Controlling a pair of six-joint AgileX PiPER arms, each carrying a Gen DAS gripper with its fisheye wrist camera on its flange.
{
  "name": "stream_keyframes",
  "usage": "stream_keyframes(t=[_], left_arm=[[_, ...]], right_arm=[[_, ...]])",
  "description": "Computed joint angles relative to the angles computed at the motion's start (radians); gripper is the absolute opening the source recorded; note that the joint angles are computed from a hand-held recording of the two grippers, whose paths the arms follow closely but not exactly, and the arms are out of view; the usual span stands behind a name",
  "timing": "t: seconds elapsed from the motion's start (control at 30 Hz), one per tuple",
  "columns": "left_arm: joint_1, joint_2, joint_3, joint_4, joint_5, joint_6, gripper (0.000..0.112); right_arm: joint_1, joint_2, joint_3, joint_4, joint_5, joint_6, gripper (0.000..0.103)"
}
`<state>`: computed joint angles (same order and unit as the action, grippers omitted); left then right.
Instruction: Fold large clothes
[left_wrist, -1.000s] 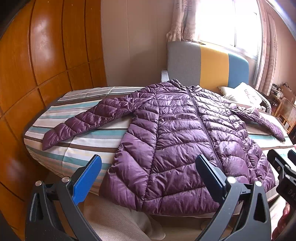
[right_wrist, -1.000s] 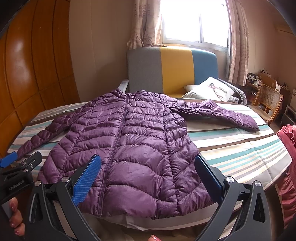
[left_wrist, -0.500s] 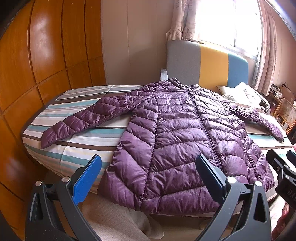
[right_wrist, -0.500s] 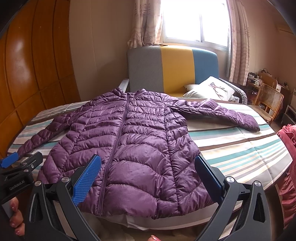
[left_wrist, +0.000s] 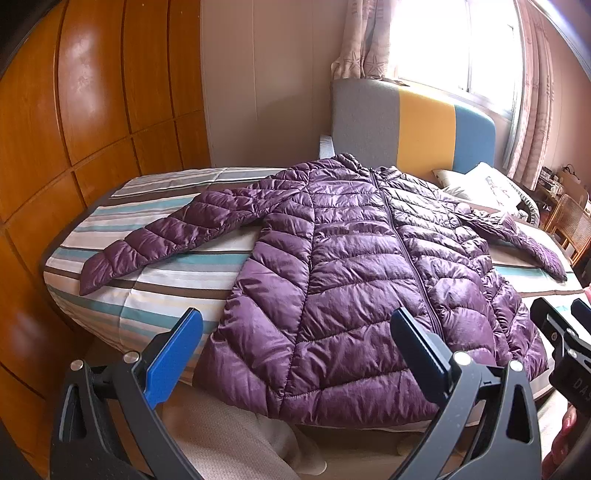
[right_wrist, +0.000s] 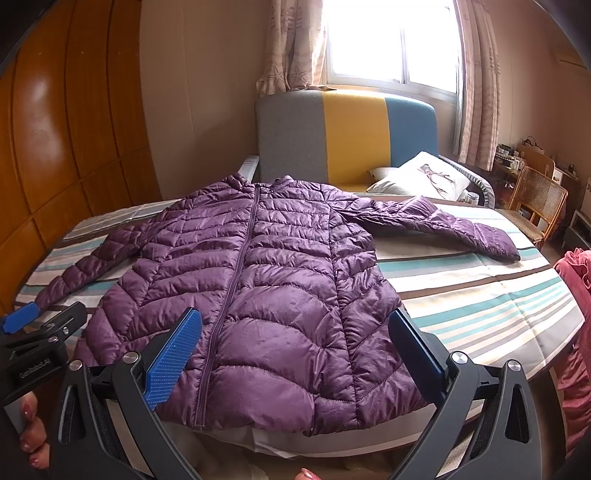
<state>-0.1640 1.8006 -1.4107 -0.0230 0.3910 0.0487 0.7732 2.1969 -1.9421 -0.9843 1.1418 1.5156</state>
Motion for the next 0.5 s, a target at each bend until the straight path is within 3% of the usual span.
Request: stream_keyframes(t=[0.5], left_arm=[[0.005,0.002,-0.004,-0.01,0.005,0.011,0.101]], right_arm=[[-0.001,-0.001,0.008,-0.004,-0.011,0.006,0.1]])
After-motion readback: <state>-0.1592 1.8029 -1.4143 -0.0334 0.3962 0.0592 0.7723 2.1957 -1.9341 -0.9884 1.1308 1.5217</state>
